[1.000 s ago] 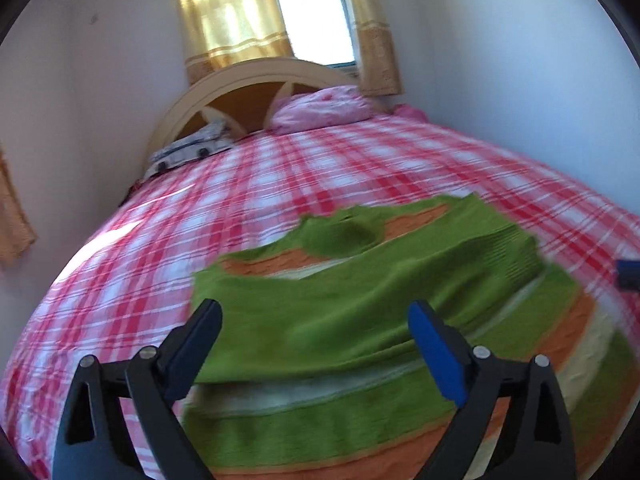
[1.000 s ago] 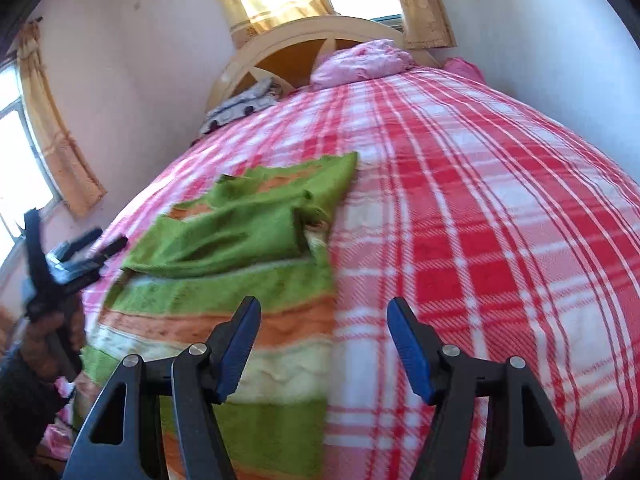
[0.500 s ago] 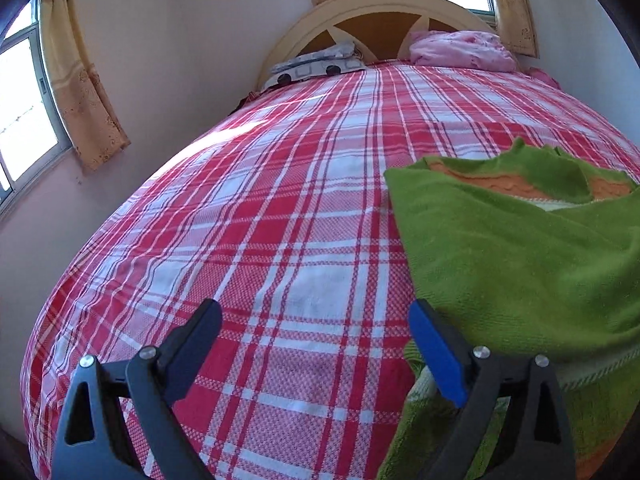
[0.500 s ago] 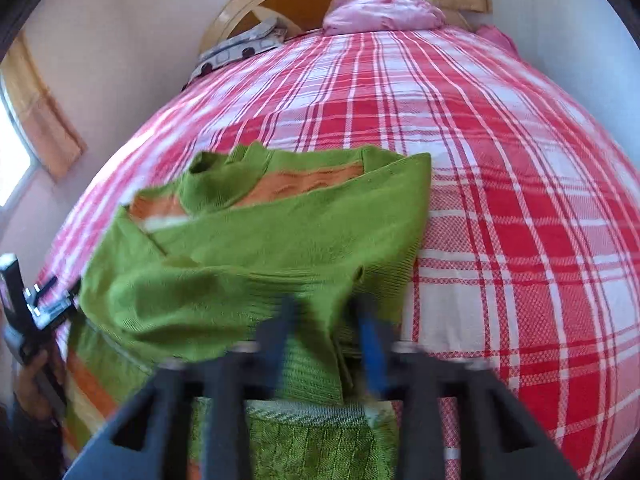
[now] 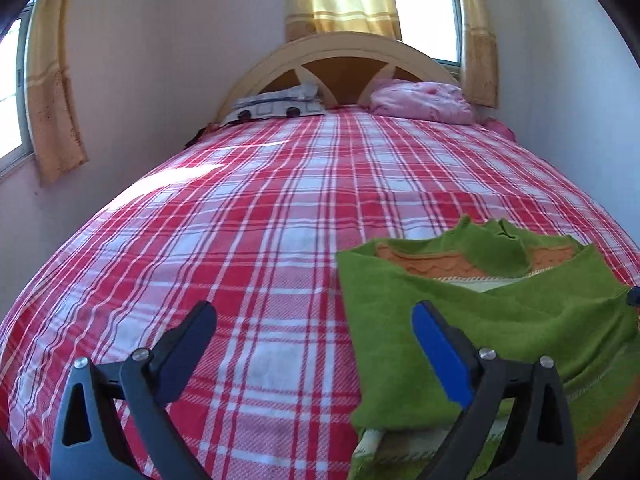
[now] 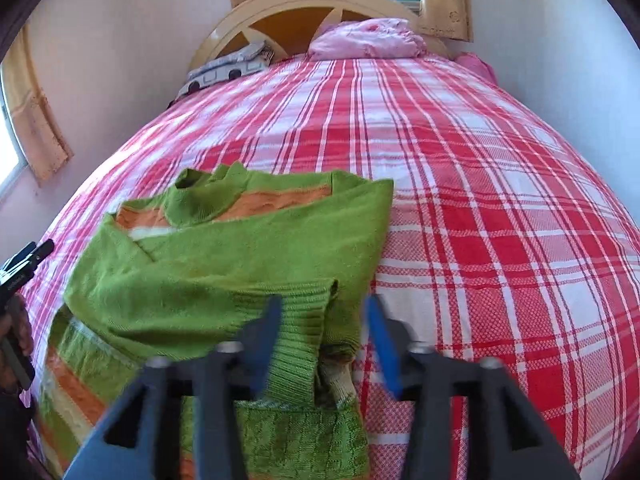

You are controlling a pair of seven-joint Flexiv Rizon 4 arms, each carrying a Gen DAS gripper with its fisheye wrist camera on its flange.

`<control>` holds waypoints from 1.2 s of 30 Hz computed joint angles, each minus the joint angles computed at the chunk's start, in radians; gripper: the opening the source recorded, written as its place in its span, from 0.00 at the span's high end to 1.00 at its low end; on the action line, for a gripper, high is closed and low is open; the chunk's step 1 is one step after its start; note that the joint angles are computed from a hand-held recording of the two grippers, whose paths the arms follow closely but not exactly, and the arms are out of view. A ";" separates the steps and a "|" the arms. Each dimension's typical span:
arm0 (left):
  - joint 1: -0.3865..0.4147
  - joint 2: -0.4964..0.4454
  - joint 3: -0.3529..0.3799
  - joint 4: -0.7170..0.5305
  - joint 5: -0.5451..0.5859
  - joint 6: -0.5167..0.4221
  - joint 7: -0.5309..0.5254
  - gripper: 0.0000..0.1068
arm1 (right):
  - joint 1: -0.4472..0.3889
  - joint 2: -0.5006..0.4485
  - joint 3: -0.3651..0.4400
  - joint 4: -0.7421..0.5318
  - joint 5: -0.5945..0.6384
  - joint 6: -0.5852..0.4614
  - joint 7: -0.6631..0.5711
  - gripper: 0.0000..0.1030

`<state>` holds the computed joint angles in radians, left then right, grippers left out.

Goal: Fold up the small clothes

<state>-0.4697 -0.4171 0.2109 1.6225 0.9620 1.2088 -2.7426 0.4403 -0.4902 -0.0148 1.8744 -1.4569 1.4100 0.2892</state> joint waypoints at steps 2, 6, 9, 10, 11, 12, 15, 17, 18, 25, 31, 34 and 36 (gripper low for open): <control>0.053 -0.046 -0.046 -0.035 -0.082 0.013 0.111 0.17 | -0.007 0.008 -0.014 -0.015 -0.128 0.029 0.114 0.47; 0.172 -0.139 -0.165 -0.070 -0.329 0.025 0.370 0.36 | -0.024 -0.005 0.039 -0.038 -0.121 0.020 0.044 0.47; 0.204 -0.184 -0.214 -0.078 -0.445 -0.003 0.500 0.63 | -0.012 -0.008 0.043 -0.037 -0.092 0.003 0.001 0.47; 0.203 -0.187 -0.210 -0.067 -0.459 0.021 0.512 0.75 | -0.009 -0.013 0.042 -0.039 -0.089 0.003 -0.006 0.47; 0.179 -0.184 -0.182 -0.063 -0.451 0.035 0.504 0.90 | -0.006 -0.016 0.041 -0.038 -0.084 0.005 -0.013 0.47; 0.131 -0.179 -0.130 -0.076 -0.428 0.001 0.487 0.90 | -0.005 -0.019 0.039 -0.038 -0.082 0.008 -0.014 0.47; 0.043 -0.173 -0.011 -0.082 -0.395 -0.026 0.418 0.91 | -0.005 -0.025 0.032 -0.038 -0.099 0.025 0.009 0.47; 0.031 -0.164 0.031 -0.058 -0.394 -0.011 0.369 0.92 | -0.005 -0.026 0.032 -0.038 -0.112 0.025 0.020 0.47; 0.045 -0.161 0.027 -0.043 -0.407 0.004 0.374 0.95 | -0.006 -0.026 0.033 -0.039 -0.120 0.026 0.027 0.47; 0.013 -0.169 0.050 -0.039 -0.426 0.033 0.438 0.82 | 0.038 -0.057 0.093 -0.066 0.190 -0.098 -0.290 0.47; -0.048 -0.169 0.102 -0.069 -0.344 0.003 0.372 0.46 | 0.030 -0.102 0.116 -0.068 0.440 -0.013 -0.461 0.98; -0.041 -0.166 0.096 -0.070 -0.332 -0.007 0.350 0.34 | 0.140 -0.045 -0.071 -0.026 0.311 0.074 -0.310 0.98; -0.033 -0.164 0.083 -0.074 -0.340 -0.041 0.351 0.31 | 0.180 -0.011 -0.148 -0.009 0.230 0.099 -0.223 0.98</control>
